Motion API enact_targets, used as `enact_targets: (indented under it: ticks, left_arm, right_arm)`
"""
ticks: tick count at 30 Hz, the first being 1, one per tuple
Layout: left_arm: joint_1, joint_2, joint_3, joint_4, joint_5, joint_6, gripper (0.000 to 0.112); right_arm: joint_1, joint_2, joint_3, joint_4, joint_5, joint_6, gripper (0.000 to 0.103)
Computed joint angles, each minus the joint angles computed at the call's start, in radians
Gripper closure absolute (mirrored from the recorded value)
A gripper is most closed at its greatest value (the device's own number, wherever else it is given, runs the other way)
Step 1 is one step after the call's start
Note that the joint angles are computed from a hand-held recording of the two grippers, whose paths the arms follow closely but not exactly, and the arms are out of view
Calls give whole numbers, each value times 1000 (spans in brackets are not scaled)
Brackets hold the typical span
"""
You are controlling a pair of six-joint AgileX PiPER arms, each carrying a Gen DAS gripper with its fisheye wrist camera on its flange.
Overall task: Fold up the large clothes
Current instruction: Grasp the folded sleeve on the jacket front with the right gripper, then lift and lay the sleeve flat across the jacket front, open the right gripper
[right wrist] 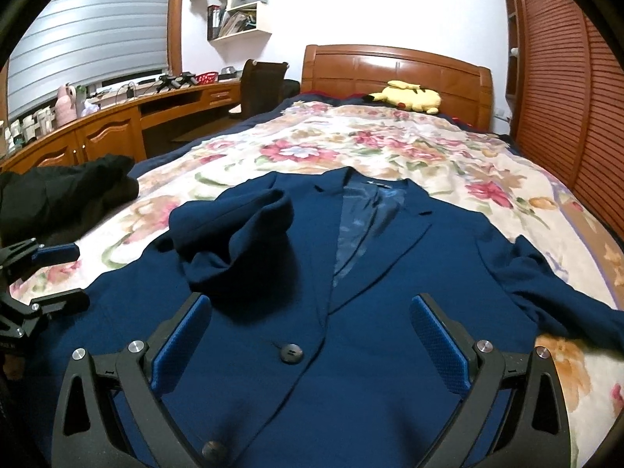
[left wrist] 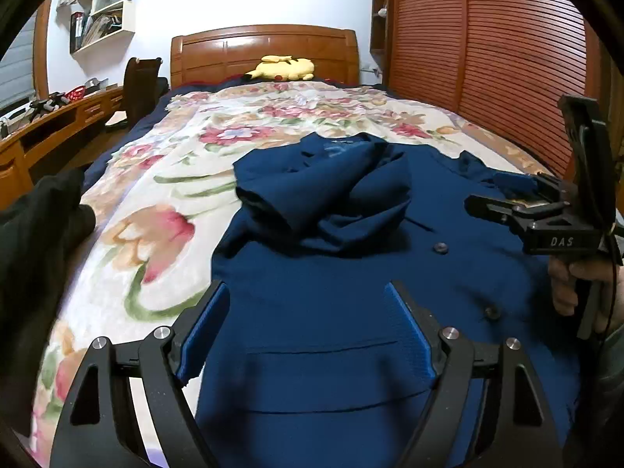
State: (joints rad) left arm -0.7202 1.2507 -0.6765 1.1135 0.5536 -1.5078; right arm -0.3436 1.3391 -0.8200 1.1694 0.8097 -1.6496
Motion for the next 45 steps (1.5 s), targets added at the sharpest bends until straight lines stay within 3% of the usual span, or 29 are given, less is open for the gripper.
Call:
enact_targets:
  ticks: [12,17,24,28,32,34,38,39,40,45]
  left_arm:
    - [-27,-41,78,129,16,-152,30]
    - [-13,-58,99,141,14,-157,30]
    - [61,-84,123,122,-54,-136,30]
    - [71,-95,131,133,-61,-140,30]
    - [77,-103,137,129,-64,-131,30]
    - [84,-103,137,127,-70,-124,30]
    - [76,-91,129,131,-62,-127,31]
    - [68,-86,125,132,-50,-128,31]
    - [59,-81,121,133,-38,-131,31]
    - [44,-74,108,151,-35,-152,30]
  right_arm:
    - [95,-12,-41,-54,-44,50,9]
    - [207,2,-105,-128,-130,137,8]
    - [432,141,-275,-495,-297,487,8]
    - [518,262,-410,-759,-289,765,9]
    - [533,361,-533,-852,-219,902,9]
    - [523,403,-584,-832,-170,909,16]
    - [486,447,-645,-727,-78,836,61]
    - [477,439,-634,-704,-80,813,77]
    - [466,423,-617,-670,-84,781,84]
    - [360,274,-452,-373,-127,478,92]
